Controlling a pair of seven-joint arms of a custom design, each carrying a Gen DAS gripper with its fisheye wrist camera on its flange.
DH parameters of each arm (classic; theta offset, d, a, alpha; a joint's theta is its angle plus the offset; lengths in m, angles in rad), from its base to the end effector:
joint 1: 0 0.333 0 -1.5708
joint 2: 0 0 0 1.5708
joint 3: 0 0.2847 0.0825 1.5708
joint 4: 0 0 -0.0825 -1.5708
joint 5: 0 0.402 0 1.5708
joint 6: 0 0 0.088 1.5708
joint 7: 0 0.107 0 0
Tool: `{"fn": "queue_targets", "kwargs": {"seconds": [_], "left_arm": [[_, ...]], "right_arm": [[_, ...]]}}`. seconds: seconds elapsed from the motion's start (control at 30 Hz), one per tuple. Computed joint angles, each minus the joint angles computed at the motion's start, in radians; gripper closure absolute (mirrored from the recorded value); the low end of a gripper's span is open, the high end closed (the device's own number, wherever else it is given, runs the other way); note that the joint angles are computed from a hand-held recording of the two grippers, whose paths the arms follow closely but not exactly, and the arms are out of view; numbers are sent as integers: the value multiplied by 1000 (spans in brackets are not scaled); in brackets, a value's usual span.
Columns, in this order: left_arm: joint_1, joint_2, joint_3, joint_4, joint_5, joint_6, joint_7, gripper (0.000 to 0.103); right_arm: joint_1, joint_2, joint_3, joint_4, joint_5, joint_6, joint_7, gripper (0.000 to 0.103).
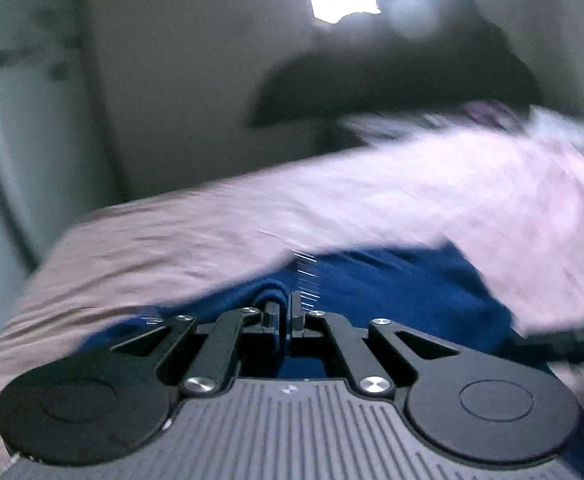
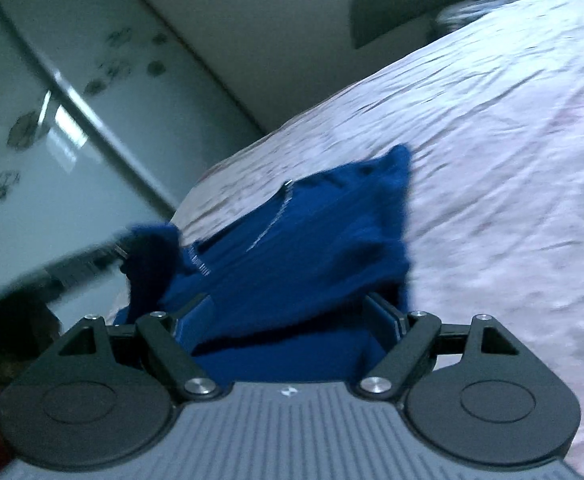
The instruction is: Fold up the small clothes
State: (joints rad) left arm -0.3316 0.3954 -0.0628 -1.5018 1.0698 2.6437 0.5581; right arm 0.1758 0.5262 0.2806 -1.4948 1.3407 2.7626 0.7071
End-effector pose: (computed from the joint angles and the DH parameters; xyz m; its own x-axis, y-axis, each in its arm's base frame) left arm 0.6641 -0.2936 0.4825 -0.0234 -0.9777 -0.2085 -0.5155 0.1905 -0.8355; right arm 0.6907 0.2536 0.3946 0.3591 -0.6630 -0.6569 -0.7423 0.2237 -0.6316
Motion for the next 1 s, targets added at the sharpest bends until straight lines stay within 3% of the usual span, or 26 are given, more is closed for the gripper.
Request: {"fn": "queue_targets", "kwargs": {"seconds": [0.07,0.23,0.33,0.4,0.5,0.63,0.77,0.9,0.97,1.0], "left_arm": [[-8,55,-21,29,-21,19,67,102],[-41,124,-15,47,-30,84,152,101],[-28,119,-33,23,-112,86,231,80],[-3,101,-49,-14,-178,113,276,59],[2,-22,-23,-176,-145,200,219,36],[26,-184,4,-360,-21,296,55,30],[58,-300,1,-453,140,222,-164,29],[96,-327,-31,-458,242,63,-326,29],[114,-308,-53,-430,234,-43,-345,30],[123,-294,-59,-417,223,-73,-342,30]], "right_arm": [[-9,-10,-4,-15,16,20,-2,20],[-16,-26,-15,-39,37,73,11,20],[-14,-18,-19,-28,33,90,18,20],[-13,-14,-15,-21,30,95,8,20],[-10,2,-15,3,-9,70,-8,20],[22,30,-19,53,-112,55,-29,20],[97,78,-57,131,-320,63,43,20],[170,134,-87,214,-525,58,76,19],[248,186,-162,280,-678,57,169,17],[312,219,-241,316,-778,73,264,17]]}}
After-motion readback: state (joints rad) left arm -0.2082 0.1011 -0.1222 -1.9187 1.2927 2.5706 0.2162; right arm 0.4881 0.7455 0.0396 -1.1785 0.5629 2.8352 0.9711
